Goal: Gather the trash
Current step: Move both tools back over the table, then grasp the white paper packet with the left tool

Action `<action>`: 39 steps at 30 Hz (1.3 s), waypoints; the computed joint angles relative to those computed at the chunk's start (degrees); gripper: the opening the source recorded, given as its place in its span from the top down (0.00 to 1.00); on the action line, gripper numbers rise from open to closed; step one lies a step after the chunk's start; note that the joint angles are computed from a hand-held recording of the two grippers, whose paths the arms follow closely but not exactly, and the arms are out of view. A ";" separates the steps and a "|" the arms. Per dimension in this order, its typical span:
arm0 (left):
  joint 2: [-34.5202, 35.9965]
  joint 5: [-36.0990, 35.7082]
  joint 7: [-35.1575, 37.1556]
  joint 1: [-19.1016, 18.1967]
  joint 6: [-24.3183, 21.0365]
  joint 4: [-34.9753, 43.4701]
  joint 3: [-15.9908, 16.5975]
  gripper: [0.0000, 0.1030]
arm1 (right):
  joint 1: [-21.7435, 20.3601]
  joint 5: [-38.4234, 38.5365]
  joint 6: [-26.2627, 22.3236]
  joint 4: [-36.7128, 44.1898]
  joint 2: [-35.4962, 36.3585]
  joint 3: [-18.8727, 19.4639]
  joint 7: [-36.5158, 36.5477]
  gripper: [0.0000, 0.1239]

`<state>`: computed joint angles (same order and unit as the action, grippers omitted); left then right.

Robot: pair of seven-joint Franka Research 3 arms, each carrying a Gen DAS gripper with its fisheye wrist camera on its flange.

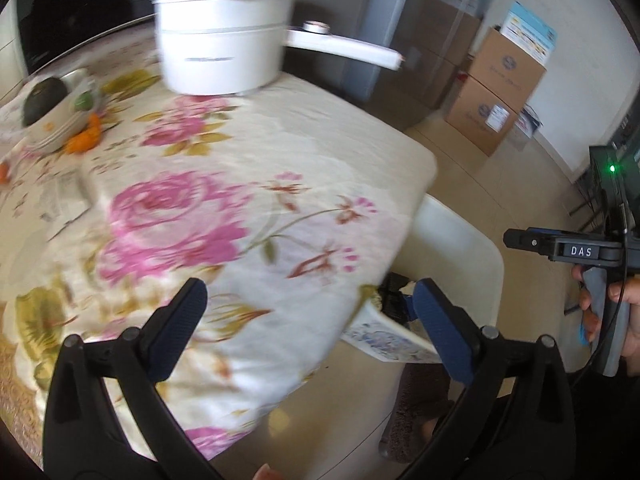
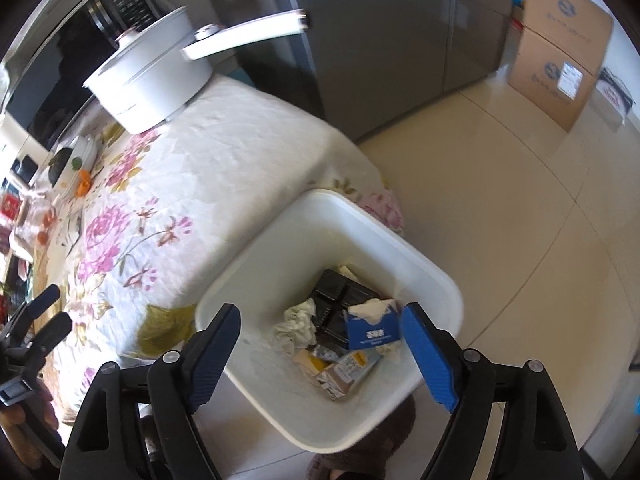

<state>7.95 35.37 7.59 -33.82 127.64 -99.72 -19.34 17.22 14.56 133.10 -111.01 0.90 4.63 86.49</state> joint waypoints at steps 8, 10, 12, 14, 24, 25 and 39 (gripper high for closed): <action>-12.32 -3.50 -5.63 3.33 -0.40 -13.10 -0.98 0.01 | 3.29 0.05 0.25 4.41 2.72 2.20 0.01 0.31; -15.51 -4.54 -6.78 4.32 -0.72 -16.22 -1.44 0.01 | 4.39 0.18 0.20 5.86 3.70 2.79 -0.05 0.31; -18.26 -5.47 -7.47 5.24 -0.83 -18.94 -1.88 0.01 | 5.35 0.18 0.07 7.07 4.50 3.17 0.01 0.31; -21.16 -6.52 -8.11 6.06 -1.60 -21.49 -2.26 0.01 | 6.44 -0.10 -0.07 8.38 5.40 3.61 0.14 0.31; -31.41 -11.63 -9.11 9.18 -4.28 -31.24 -2.26 0.01 | 11.73 -4.34 -0.95 14.63 10.46 4.92 1.73 0.31; -31.99 -12.29 -8.86 9.41 -3.93 -32.19 -1.89 0.01 | 12.25 -4.61 -1.13 15.38 11.11 5.05 1.94 0.31; -25.18 -13.35 -9.34 16.96 -1.47 -29.98 1.22 0.01 | 17.91 -14.31 0.67 23.68 18.61 3.17 3.45 0.26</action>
<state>-17.23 22.02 -1.75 -16.86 126.16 -129.70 -18.12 35.13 0.25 133.78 -87.33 19.51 7.79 89.94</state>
